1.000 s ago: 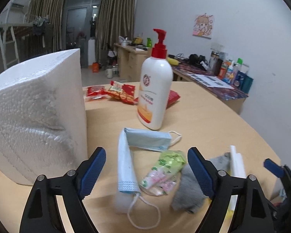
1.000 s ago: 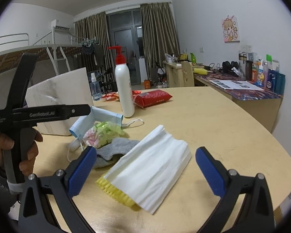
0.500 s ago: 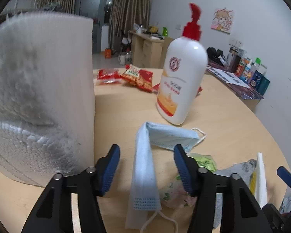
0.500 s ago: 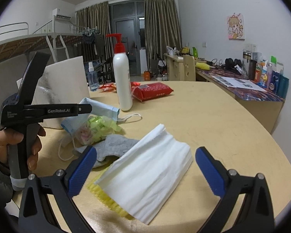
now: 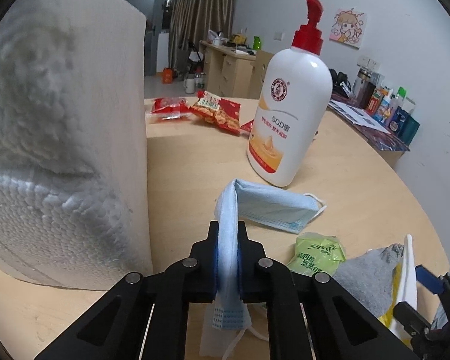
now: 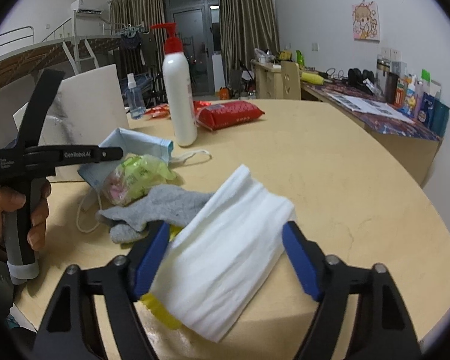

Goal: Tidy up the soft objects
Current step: 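Close the left tool on the blue face mask while the right tool grasps the white tissue, then lift the mask with the left tool while the right tool lifts the tissue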

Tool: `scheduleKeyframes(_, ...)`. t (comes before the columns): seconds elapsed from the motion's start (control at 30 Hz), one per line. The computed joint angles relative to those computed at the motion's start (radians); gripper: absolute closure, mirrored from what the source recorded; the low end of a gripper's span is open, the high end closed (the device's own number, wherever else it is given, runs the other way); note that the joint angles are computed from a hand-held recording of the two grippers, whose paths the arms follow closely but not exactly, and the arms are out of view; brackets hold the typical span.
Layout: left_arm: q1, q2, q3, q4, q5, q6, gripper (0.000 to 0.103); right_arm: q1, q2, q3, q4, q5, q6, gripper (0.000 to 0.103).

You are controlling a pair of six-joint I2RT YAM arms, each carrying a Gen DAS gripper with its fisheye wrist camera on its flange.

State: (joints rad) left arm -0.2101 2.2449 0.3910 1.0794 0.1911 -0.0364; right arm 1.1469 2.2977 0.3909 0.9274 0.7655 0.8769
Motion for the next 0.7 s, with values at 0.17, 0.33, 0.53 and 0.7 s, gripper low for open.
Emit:
scheduleKeyframes(0.17, -0.002, -0.006, -0.04, 0.076, 0.007, 0.004, 0.094, -0.007, 0.01, 0.004, -0.023, -0.03, 0.039, 0.04)
scheduleKeyframes(0.33, -0.007, -0.012, -0.069, 0.135, 0.014, 0.001, 0.094, 0.0, 0.006, 0.007, -0.044, -0.036, 0.07, 0.06)
scheduleKeyframes(0.53, 0.003, -0.011, -0.109, 0.219, 0.034, 0.006, 0.094, 0.014, 0.012, 0.006, -0.05, -0.025, 0.098, 0.073)
scheduleKeyframes(0.7, 0.008, -0.01, -0.132, 0.262, 0.035, 0.009, 0.094, 0.021, 0.039, -0.022, 0.019, -0.019, 0.151, 0.087)
